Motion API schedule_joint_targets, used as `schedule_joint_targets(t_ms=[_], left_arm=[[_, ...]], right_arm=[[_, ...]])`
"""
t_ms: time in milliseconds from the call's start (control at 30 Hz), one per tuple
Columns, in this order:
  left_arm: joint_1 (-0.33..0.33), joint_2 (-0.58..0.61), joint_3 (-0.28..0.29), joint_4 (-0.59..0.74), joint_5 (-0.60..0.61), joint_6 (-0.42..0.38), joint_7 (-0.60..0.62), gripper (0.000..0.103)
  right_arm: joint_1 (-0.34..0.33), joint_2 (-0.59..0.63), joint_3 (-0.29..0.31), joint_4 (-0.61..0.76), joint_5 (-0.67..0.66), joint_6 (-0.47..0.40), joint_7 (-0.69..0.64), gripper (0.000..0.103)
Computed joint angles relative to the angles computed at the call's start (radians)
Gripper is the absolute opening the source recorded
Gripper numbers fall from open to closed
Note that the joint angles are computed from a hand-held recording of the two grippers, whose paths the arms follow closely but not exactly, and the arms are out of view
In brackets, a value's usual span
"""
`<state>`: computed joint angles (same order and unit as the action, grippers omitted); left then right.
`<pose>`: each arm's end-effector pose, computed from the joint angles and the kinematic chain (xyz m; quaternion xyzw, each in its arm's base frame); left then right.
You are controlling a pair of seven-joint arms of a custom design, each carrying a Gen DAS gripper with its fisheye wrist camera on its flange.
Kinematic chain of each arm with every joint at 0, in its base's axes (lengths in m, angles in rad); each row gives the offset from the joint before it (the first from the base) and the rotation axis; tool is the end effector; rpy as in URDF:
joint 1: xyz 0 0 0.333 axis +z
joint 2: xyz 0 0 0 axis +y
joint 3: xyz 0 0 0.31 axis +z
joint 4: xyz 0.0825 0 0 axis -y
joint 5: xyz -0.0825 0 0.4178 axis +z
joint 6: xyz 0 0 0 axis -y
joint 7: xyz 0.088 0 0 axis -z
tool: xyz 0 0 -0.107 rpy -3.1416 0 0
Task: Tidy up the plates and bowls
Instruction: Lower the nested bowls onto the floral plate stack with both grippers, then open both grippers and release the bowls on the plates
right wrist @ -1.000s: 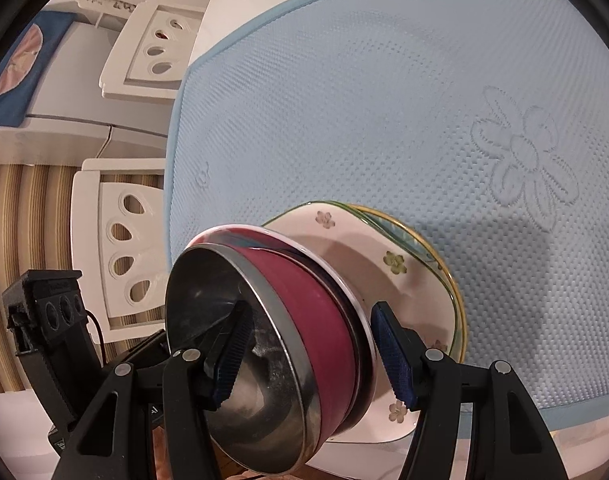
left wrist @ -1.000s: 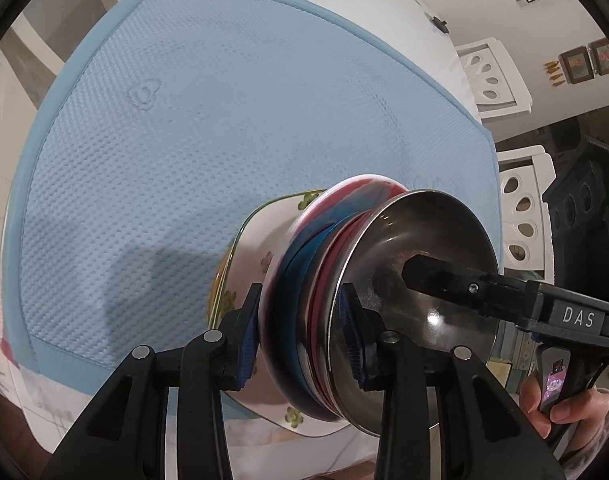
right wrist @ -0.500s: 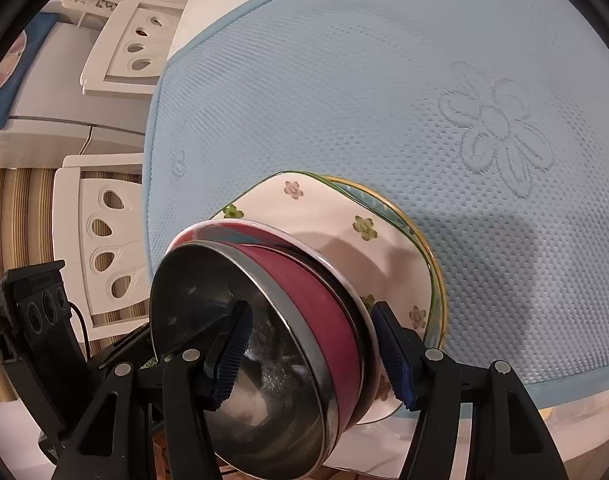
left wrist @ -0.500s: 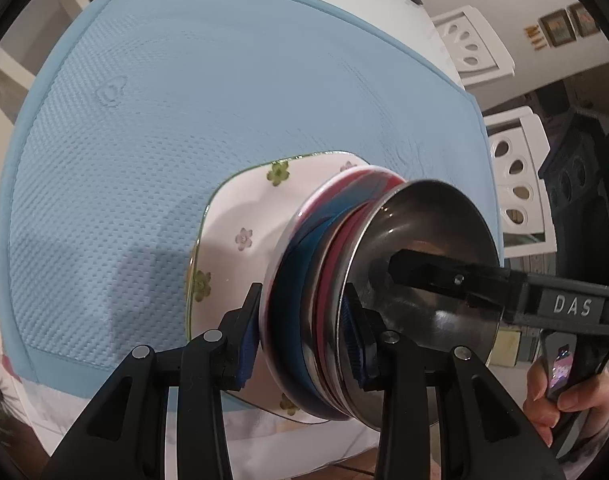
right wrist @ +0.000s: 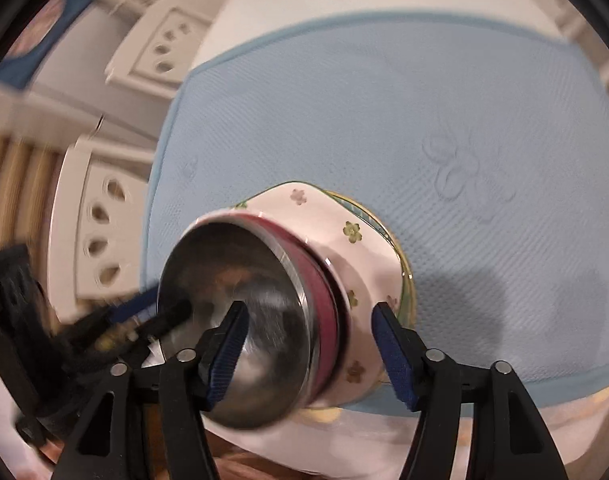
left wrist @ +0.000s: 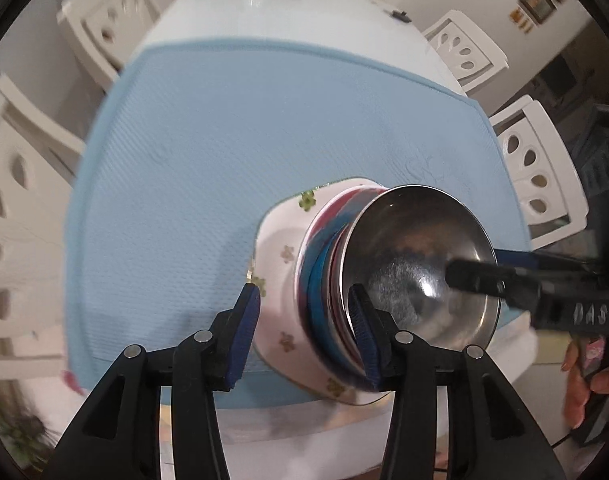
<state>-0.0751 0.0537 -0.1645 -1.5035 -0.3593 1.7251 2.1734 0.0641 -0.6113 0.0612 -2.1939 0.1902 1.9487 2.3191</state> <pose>0.5953 -0.1759 0.6421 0.3612 -0.9107 0.1973 0.0355 0.4237 0.0723 0.6436 -0.4290 0.8817 0.0085 0.1962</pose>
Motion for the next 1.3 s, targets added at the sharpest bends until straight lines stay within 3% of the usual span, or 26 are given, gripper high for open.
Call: schedule_joint_targets(t_ms=[67,133,200,267,367,500,667,967,1300], left_arm=[[0.004,-0.037,0.004,-0.038,-0.016,0.039,0.017,0.049],[0.005,-0.071,0.013,-0.074,-0.036,0.074,0.014,0.080],[0.006,-0.105,0.025,-0.114,-0.059,0.112,0.017,0.090],[-0.001,-0.137,0.026,-0.153,-0.016,0.162,0.010,0.101],[-0.018,-0.188,0.030,-0.230,0.036,0.263,-0.004,0.102],[-0.027,-0.198,0.051,-0.258,0.015,0.256,-0.035,0.103],[-0.040,-0.241,0.058,-0.332,0.020,0.327,-0.051,0.103],[-0.059,-0.281,0.082,-0.383,-0.010,0.385,-0.048,0.103],[-0.068,-0.285,0.090,-0.385,-0.014,0.389,-0.044,0.103]], right_arm=[[0.006,-0.014,0.021,0.005,-0.042,-0.019,-0.029,0.075],[0.012,-0.037,0.046,-0.002,-0.079,-0.022,-0.041,0.078],[0.015,-0.065,0.062,-0.021,-0.099,-0.011,-0.038,0.086],[0.023,-0.094,0.074,-0.047,-0.107,0.011,-0.035,0.100],[0.026,-0.113,0.099,-0.063,-0.139,0.024,-0.040,0.103],[0.032,-0.099,0.143,-0.052,-0.226,0.004,-0.067,0.103],[0.047,-0.134,0.154,-0.098,-0.247,0.039,-0.041,0.103],[0.045,-0.149,0.166,-0.110,-0.286,0.062,-0.034,0.103],[0.047,-0.151,0.165,-0.115,-0.289,0.078,-0.029,0.103]])
